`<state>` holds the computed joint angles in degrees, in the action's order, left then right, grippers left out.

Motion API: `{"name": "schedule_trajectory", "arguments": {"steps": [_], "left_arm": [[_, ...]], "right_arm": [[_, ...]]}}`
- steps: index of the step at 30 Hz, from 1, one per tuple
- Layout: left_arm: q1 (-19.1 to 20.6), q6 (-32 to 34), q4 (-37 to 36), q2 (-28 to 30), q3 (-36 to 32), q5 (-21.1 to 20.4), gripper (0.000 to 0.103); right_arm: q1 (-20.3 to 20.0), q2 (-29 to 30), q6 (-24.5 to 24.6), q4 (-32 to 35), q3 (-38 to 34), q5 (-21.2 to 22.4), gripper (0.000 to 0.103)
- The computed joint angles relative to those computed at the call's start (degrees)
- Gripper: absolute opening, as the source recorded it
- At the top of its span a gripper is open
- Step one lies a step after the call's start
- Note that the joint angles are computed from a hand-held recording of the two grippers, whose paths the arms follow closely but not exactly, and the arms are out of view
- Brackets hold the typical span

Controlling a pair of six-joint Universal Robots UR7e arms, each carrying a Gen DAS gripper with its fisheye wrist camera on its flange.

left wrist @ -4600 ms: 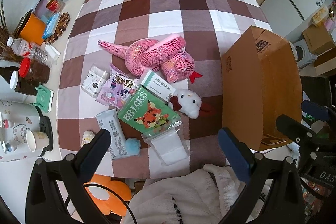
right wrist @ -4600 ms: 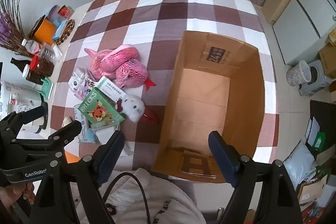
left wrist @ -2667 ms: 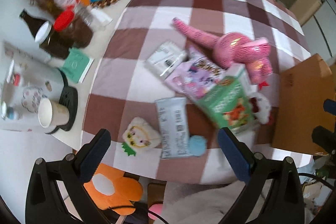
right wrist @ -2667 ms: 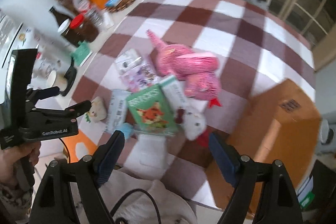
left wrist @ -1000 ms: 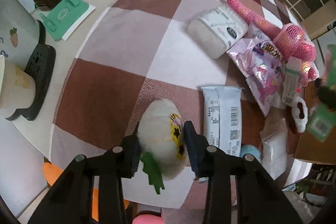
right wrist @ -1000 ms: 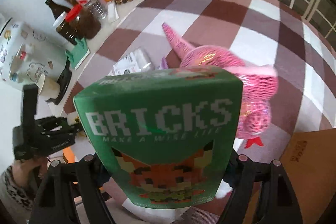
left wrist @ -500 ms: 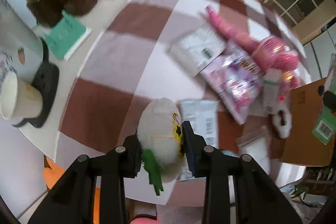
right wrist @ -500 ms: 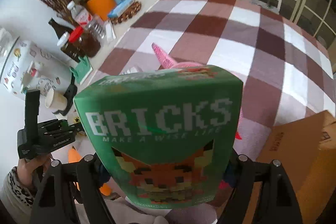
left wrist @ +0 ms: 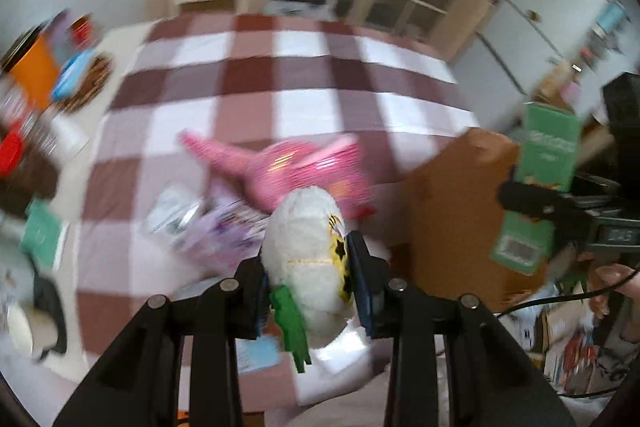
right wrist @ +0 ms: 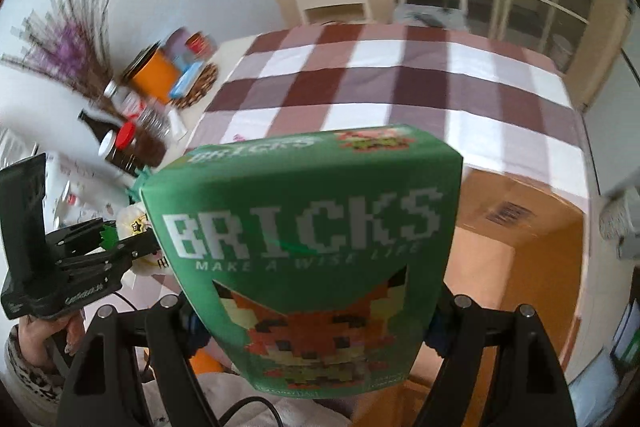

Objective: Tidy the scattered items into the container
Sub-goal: 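Carry both items over the cardboard box and open both tools to drop them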

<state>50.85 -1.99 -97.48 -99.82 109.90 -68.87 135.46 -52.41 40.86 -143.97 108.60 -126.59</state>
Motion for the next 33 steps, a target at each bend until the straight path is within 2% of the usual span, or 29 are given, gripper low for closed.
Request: {"name": "schedule_trajectory", "arguments": {"steps": [9, 16, 23, 33], "left_arm": [[-7.6, 3.0, -4.3, 5.4, 2.0, -9.3, 0.034], [-10.8, 4.0, -7.2, 9.8, 3.1, -15.1, 0.034], [-11.9, 2.6, -10.0, 14.6, 3.5, -18.5, 0.034], [-13.0, 2.2, -12.9, 19.1, 4.6, -17.8, 0.034]], "right_arm": [[1.9, -11.7, 12.7, 6.2, 9.0, -6.7, 0.082], [2.8, -16.9, 20.6, 9.0, 14.3, -7.1, 0.082], [3.0, -18.6, 22.7, 7.7, 17.9, -5.2, 0.082], [1.9, -18.7, 22.3, 5.7, 19.9, -3.4, 0.082]]}}
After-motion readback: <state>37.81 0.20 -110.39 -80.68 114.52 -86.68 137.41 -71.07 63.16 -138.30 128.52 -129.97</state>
